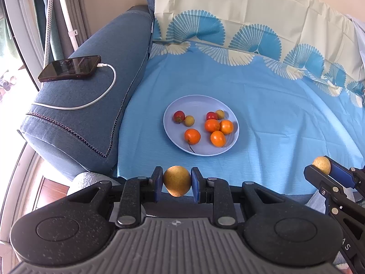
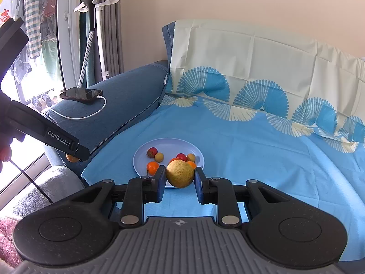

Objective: Organize fruits
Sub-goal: 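Carry both held yellow fruits over the lavender plate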

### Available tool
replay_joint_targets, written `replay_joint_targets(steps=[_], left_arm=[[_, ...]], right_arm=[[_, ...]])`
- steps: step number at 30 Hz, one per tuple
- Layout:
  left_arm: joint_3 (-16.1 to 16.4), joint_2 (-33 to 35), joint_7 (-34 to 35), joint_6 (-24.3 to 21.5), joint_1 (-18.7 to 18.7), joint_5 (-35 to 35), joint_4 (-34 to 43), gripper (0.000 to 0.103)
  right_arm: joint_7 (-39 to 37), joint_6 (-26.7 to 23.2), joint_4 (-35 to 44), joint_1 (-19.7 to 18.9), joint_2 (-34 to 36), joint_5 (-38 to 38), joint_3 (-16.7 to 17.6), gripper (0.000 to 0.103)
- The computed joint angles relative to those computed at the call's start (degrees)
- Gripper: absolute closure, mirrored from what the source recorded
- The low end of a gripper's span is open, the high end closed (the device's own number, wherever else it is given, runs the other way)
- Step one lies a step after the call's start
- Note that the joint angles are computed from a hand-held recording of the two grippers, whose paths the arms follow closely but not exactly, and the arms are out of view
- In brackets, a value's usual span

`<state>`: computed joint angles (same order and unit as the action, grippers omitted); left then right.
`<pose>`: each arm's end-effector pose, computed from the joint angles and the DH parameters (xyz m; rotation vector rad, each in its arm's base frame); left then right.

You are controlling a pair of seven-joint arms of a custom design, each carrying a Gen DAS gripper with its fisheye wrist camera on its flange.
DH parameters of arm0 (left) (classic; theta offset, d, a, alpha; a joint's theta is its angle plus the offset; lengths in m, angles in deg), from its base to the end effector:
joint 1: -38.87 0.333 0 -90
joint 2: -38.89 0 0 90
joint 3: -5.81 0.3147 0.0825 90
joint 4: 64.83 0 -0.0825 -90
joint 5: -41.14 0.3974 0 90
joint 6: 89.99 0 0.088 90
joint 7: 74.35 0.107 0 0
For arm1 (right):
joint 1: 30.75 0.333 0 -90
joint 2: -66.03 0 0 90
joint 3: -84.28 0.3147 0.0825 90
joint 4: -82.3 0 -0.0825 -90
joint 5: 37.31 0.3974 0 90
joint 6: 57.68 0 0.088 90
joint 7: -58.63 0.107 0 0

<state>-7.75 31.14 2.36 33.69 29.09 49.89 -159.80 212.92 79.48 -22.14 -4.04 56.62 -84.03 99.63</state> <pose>0.5196 -0.2296 0.7222 -1.6313 2.0508 -0.6556 0.4201 0.3888 0.6832 -1.5992 1.5494 -0.8324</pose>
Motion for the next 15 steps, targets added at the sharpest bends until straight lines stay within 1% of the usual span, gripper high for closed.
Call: replay_joint_targets(steps=[15], left_arm=[[0.3, 2.2, -0.1, -1.4, -0.3, 0.3, 2.2, 0.074]], right_arm=[[-0.3, 0.5, -0.1, -0.2, 0.4, 1.2, -0.5, 0.075]])
